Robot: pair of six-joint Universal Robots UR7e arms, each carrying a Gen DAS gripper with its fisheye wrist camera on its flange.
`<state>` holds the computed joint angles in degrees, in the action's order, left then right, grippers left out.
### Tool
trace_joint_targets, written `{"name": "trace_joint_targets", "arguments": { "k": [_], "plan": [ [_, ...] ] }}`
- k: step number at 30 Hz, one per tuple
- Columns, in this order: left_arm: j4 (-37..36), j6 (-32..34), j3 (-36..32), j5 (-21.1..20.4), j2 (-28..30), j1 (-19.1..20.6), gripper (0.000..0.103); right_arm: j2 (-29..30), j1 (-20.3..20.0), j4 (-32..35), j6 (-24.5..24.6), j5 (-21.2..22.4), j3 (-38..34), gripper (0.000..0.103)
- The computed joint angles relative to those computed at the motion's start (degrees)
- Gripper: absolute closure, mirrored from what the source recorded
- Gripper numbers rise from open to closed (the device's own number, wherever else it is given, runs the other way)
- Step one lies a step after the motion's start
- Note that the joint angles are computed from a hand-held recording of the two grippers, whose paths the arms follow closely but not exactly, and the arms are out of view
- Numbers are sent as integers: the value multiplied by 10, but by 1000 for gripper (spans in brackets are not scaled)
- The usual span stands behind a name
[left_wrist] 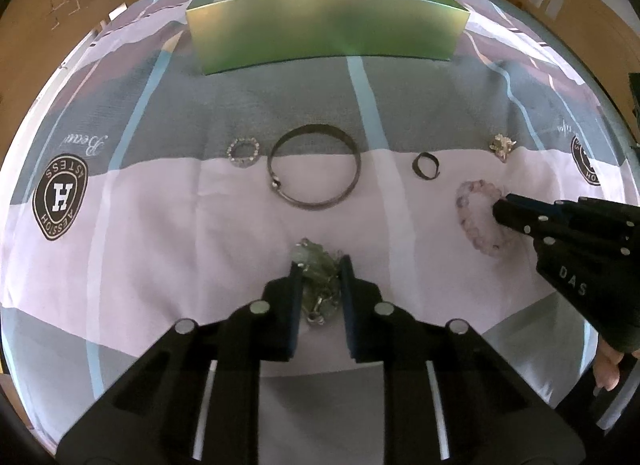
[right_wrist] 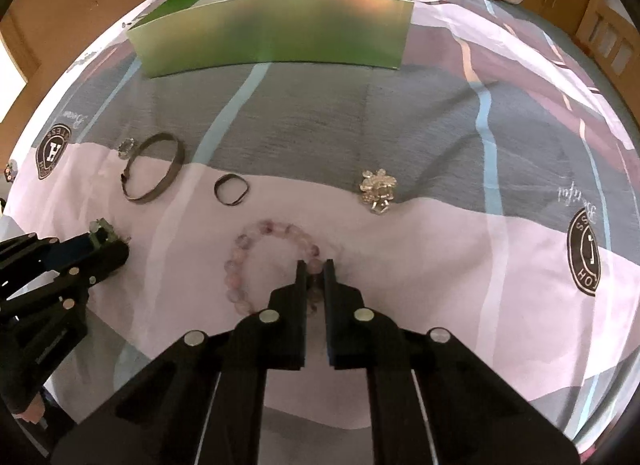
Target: Organize jewelry
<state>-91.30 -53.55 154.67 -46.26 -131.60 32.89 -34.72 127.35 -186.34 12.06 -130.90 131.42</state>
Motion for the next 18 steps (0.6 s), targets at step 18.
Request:
{"name": "trace_joint_targets", "arguments": {
  "k": [18],
  "plan": [
    [165, -116, -33, 9, -86, -87, 96, -21, 34, -6, 34, -22, 12, 95]
  ]
}}
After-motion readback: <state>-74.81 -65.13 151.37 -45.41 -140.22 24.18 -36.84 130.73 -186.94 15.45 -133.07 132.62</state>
